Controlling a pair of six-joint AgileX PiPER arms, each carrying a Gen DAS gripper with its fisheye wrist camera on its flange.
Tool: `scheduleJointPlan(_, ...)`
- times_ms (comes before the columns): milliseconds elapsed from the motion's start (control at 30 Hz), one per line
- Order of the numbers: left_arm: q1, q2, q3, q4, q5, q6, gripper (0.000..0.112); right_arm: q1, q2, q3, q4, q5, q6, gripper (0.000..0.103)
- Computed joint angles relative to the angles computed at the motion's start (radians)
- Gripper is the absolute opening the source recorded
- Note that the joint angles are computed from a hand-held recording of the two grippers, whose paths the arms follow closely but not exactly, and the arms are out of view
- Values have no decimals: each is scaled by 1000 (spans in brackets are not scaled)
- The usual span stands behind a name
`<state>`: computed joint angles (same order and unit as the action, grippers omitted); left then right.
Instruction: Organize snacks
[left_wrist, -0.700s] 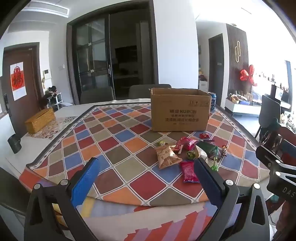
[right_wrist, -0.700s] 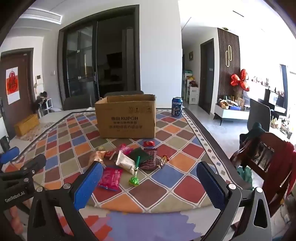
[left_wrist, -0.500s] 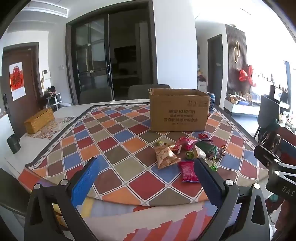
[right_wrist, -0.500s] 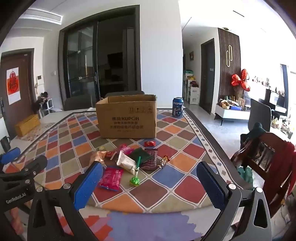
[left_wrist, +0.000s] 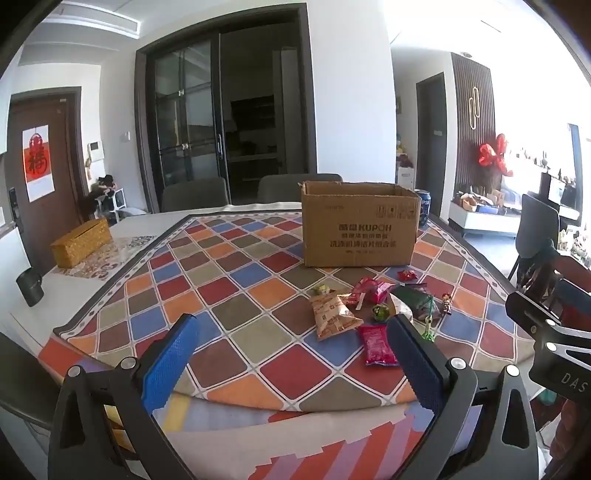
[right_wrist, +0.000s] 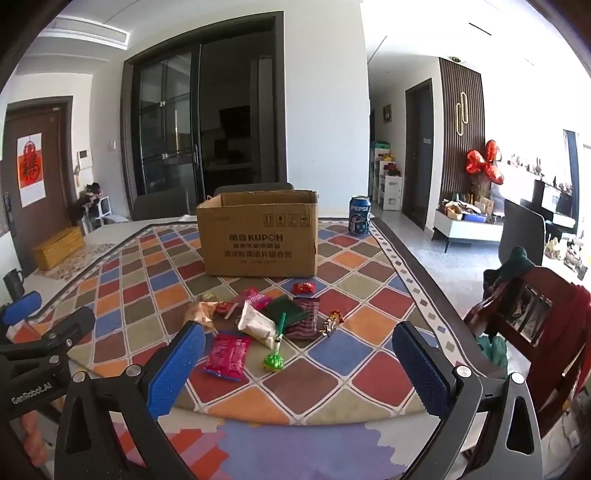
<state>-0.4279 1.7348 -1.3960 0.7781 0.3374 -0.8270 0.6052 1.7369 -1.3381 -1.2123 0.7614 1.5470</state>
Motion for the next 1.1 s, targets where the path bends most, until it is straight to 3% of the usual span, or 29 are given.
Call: scheduleJointPlan(1100, -2, -3, 4, 7, -2, -5, 103, 1, -16, 7, -11, 4, 8, 103)
